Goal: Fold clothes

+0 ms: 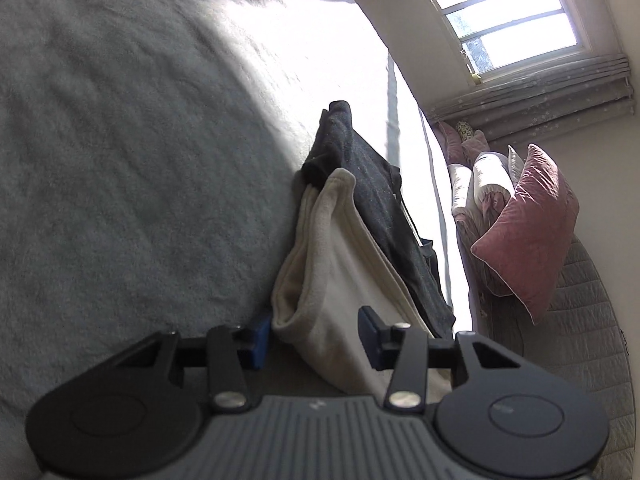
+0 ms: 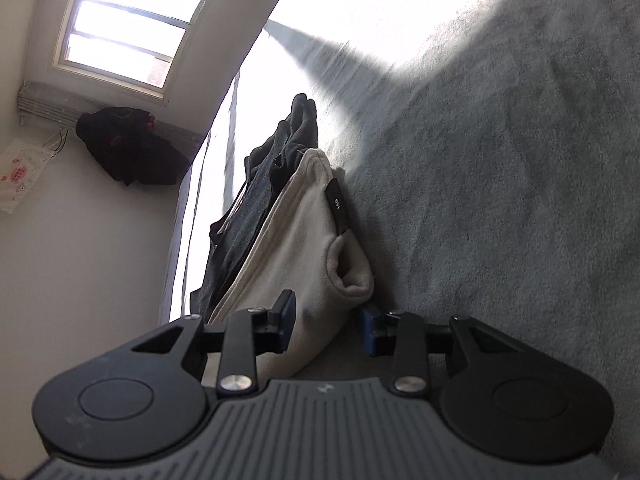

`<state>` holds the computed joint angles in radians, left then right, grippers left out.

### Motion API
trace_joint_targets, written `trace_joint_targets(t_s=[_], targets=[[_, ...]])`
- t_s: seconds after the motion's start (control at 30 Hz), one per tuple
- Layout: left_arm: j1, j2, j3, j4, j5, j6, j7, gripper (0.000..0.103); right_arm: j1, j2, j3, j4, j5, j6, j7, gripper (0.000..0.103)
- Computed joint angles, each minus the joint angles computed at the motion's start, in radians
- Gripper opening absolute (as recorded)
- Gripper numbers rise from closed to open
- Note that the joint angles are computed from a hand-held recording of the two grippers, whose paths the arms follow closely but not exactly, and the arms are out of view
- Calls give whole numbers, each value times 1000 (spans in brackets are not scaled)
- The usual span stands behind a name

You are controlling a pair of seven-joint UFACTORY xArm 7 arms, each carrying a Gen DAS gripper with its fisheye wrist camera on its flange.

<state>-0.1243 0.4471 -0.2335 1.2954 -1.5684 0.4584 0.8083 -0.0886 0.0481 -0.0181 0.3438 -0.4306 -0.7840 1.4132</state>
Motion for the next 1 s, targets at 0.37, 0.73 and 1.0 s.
trace_joint_targets(t_s=[0.37,0.73,1.0], targets=[[-19,-114,22,-85,-86,-64,71,9,56,-102,6,-84,172,11,-74,8],[-18,-95,44,-120,162,-14,-38,13,47,-118,-92,-88,-51,94,35,8],[5,-112,14,-101,81,-97,150,44,26,-258,-3,-130,117,200,-206,45]])
